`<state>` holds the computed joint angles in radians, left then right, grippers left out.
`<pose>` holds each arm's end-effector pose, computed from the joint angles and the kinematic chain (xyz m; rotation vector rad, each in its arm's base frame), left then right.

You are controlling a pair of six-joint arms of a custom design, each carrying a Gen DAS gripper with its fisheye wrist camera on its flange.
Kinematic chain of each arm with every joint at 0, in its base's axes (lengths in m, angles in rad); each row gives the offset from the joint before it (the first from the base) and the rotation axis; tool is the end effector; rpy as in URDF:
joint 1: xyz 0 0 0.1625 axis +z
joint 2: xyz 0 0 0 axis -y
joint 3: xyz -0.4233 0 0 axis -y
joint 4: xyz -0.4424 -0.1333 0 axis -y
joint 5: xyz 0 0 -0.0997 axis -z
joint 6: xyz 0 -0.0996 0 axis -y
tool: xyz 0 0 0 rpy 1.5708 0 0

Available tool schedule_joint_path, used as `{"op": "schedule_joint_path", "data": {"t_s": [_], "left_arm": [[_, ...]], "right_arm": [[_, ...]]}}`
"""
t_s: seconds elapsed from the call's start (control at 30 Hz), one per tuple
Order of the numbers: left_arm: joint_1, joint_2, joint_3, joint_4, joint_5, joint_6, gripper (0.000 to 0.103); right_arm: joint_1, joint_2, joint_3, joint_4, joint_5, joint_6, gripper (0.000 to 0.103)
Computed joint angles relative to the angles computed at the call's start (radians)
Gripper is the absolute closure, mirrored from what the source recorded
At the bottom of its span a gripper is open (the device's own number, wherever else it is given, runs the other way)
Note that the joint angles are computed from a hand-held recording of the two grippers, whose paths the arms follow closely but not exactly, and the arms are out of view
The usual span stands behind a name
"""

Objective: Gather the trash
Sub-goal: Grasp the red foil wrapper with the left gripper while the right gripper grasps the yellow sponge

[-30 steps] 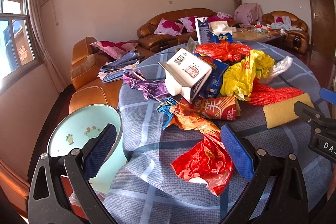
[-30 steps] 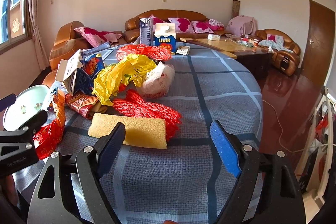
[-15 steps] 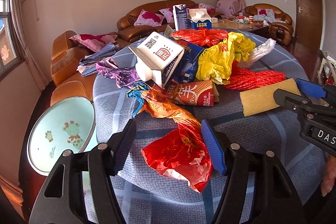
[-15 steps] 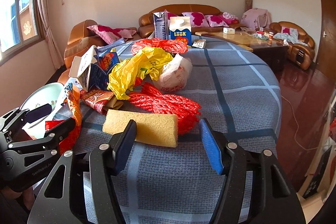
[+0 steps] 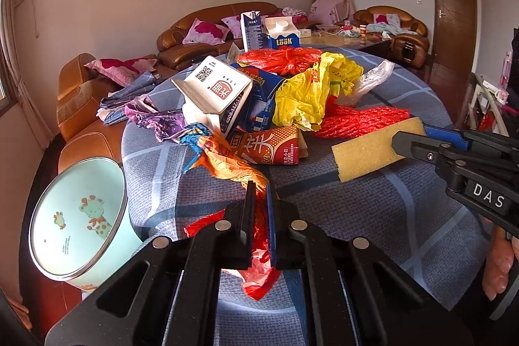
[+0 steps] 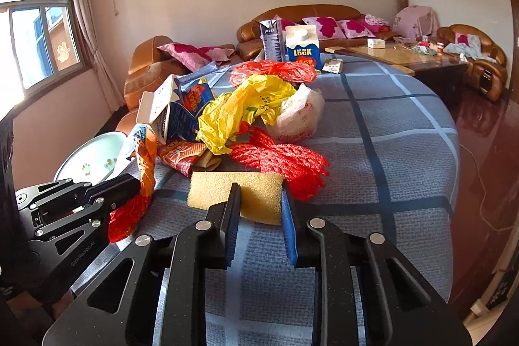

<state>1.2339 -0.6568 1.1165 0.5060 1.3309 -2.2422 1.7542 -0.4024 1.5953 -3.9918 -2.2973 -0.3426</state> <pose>-0.0848 -0.7170 0.0884 1.4605 2.2265 -0.7089 0.1857 -0.6331 -0.0140 0.0024 -2.0664 1.3423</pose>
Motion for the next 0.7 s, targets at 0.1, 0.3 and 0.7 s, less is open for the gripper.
{"op": "schedule_joint_path", "data": {"t_s": [0.1, 0.3, 0.7], "left_arm": [[0.003, -0.016, 0.005, 0.003, 0.011, -0.004, 0.099], [0.004, -0.052, 0.022, -0.018, 0.036, 0.006, 0.103], [0.003, -0.016, -0.010, -0.015, -0.009, -0.036, 0.063]], "right_arm": [[0.014, 0.001, -0.002, -0.010, 0.011, -0.022, 0.085], [0.033, 0.002, -0.012, -0.029, 0.024, -0.058, 0.085], [0.021, 0.016, -0.026, -0.058, -0.028, -0.070, 0.085]]}}
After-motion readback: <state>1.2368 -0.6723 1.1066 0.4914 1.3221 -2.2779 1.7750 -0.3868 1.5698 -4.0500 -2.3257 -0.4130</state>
